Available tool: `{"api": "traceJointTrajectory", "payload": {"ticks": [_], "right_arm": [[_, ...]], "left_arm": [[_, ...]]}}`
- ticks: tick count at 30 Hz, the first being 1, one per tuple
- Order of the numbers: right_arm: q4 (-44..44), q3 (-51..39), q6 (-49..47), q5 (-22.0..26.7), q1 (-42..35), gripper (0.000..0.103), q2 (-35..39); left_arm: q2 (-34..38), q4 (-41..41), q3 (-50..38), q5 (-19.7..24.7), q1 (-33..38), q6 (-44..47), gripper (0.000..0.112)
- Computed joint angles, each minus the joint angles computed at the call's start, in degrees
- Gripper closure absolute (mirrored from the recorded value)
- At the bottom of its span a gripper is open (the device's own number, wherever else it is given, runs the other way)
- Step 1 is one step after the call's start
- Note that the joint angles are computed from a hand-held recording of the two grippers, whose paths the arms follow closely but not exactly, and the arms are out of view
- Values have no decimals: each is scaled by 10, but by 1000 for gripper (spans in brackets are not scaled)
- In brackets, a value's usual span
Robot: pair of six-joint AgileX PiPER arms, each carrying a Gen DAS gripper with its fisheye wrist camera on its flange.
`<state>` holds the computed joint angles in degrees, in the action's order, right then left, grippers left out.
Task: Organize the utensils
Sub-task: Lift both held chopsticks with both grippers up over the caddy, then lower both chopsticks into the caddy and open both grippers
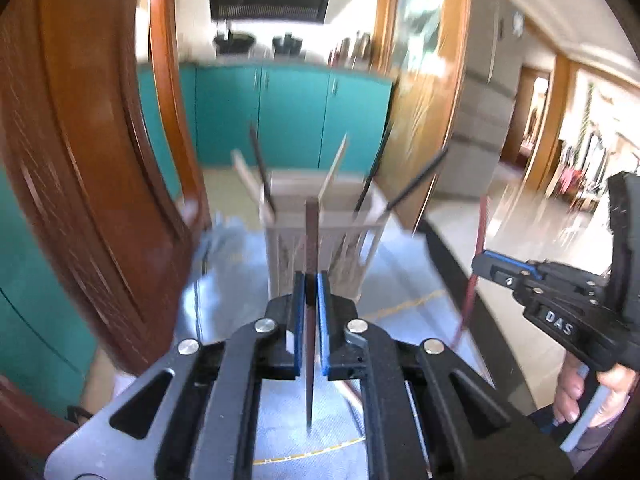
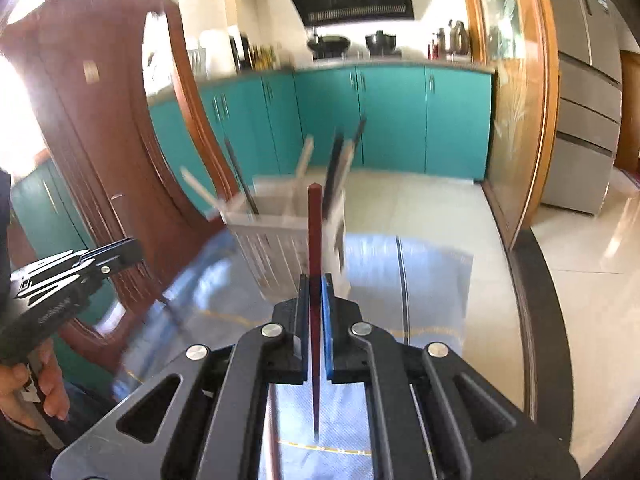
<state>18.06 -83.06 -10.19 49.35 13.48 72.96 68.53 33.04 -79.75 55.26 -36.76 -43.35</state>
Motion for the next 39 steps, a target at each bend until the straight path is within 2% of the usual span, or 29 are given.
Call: {"api": "traceJointTrajectory", "payload": {"ticks": [2, 6, 8, 11, 13, 15, 19, 22, 27, 34, 36, 38, 39], "right_arm": [[47, -56, -16, 22, -28, 97, 12], [82, -184, 8, 27, -45, 97, 65], [60, -256, 51, 5, -32, 97, 108], [14, -369, 111, 21, -12, 97, 188], [-5, -401, 136, 15, -1, 97, 219], [-10, -417, 141, 3, 0, 97, 239], [-46, -420, 168, -28, 6, 97, 265], [-67, -435, 174, -12, 19, 97, 287], [-144, -385, 179, -25, 60, 97, 284], [-189, -301, 178, -53, 94, 96, 251], [-189, -284, 181, -56, 94, 89, 240], [-191, -264, 187, -66, 95, 72, 225], [-193, -251, 191, -74, 96, 69, 214]], "left_arm": [[-10, 22, -40, 16, -17, 1, 105], [21, -3, -158, 8, 25, 59, 105], [50, -23, -217, -6, 57, 83, 105], [108, -89, -312, -15, 116, 123, 105], [144, -151, -359, -25, 162, 156, 105], [161, -158, -375, -35, 173, 160, 105], [188, -158, -380, -68, 196, 144, 105], [215, -110, -365, -100, 199, 112, 105], [273, -101, -380, -69, 195, 110, 105], [279, -59, -335, -56, 174, 90, 105], [276, -52, -325, -56, 174, 87, 105], [266, -44, -306, -62, 173, 79, 105], [254, -39, -290, -65, 172, 74, 103]]}}
